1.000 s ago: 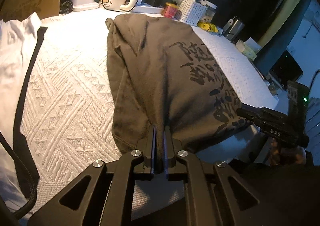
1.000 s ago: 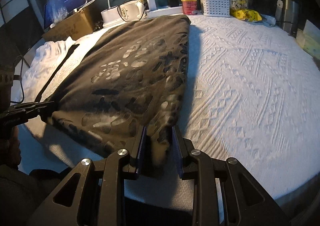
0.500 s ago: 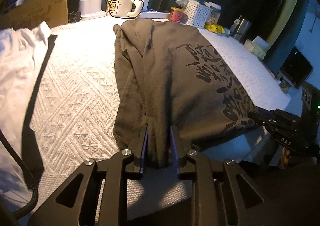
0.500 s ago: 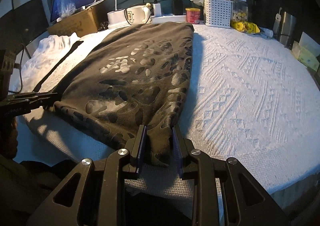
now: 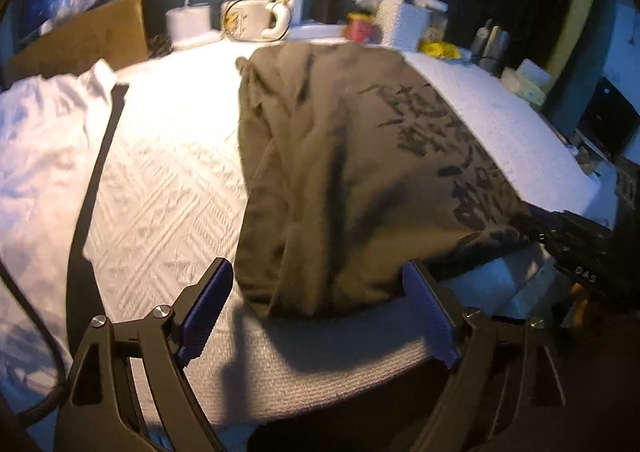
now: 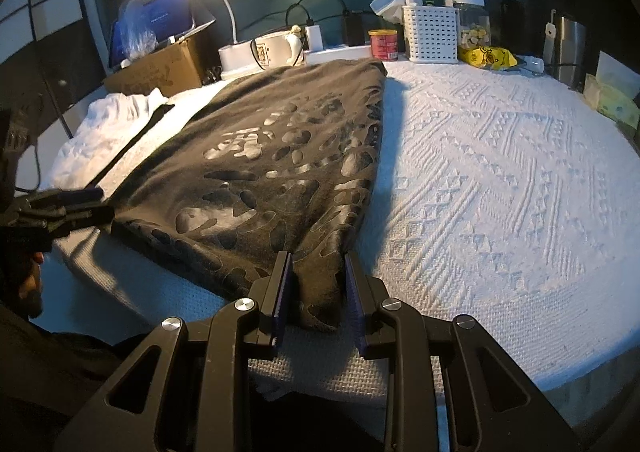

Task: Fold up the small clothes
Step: 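Open the left tool and release the shirt end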

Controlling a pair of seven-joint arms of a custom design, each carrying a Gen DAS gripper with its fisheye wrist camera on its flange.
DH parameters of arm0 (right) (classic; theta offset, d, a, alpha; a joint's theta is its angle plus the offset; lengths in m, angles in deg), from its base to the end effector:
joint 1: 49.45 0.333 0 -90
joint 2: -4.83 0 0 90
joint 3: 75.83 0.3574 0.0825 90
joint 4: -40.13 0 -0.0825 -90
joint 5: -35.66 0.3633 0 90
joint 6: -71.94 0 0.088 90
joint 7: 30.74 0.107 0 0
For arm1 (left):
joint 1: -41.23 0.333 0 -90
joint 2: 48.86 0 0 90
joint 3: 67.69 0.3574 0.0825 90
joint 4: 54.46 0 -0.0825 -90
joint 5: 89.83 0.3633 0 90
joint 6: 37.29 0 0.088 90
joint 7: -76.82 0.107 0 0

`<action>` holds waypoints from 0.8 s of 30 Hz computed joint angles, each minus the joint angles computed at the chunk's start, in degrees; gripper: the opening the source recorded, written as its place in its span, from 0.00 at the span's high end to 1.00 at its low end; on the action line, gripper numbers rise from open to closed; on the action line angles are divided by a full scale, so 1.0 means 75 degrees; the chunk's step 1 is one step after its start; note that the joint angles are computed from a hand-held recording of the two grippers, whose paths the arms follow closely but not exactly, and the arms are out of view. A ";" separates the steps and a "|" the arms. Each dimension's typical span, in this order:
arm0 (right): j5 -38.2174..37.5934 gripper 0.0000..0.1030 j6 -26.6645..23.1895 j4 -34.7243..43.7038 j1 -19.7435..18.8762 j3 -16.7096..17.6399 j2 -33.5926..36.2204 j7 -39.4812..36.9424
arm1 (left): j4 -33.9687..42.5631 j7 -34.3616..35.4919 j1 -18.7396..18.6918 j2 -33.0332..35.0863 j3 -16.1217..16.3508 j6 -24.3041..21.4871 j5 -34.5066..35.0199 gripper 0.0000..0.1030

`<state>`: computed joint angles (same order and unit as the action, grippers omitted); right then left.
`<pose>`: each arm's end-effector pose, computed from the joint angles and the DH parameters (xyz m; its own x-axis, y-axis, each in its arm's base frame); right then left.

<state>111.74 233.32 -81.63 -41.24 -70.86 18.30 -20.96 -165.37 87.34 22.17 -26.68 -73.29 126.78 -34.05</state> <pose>0.5736 0.0829 0.3775 0.4703 -0.8595 -0.2001 -0.7098 -0.2337 -0.6645 0.5718 -0.3057 0.3835 0.0551 -0.9904 0.1270 -0.7772 -0.1224 -0.6172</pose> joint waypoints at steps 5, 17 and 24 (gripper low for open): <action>-0.1200 0.69 -0.0135 0.0034 0.0114 -0.0140 -0.0008 0.1109 | 0.0005 -0.0923 -0.0370 -0.0198 0.0300 -0.0316 0.0911 0.16; -0.2620 0.40 -0.0396 0.0368 -0.0046 -0.0186 0.0193 0.2342 | 0.0800 -0.0130 0.0133 0.0207 -0.0293 -0.1100 0.0325 0.16; -0.3241 0.39 -0.0923 0.0765 -0.0178 -0.0294 0.0404 0.2951 | 0.1105 0.0493 0.0230 0.0386 -0.0248 -0.1217 -0.0854 0.16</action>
<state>87.43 226.39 -75.90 -42.57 -73.07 21.33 1.17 -157.09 91.04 23.89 -23.78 -75.14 117.64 -40.45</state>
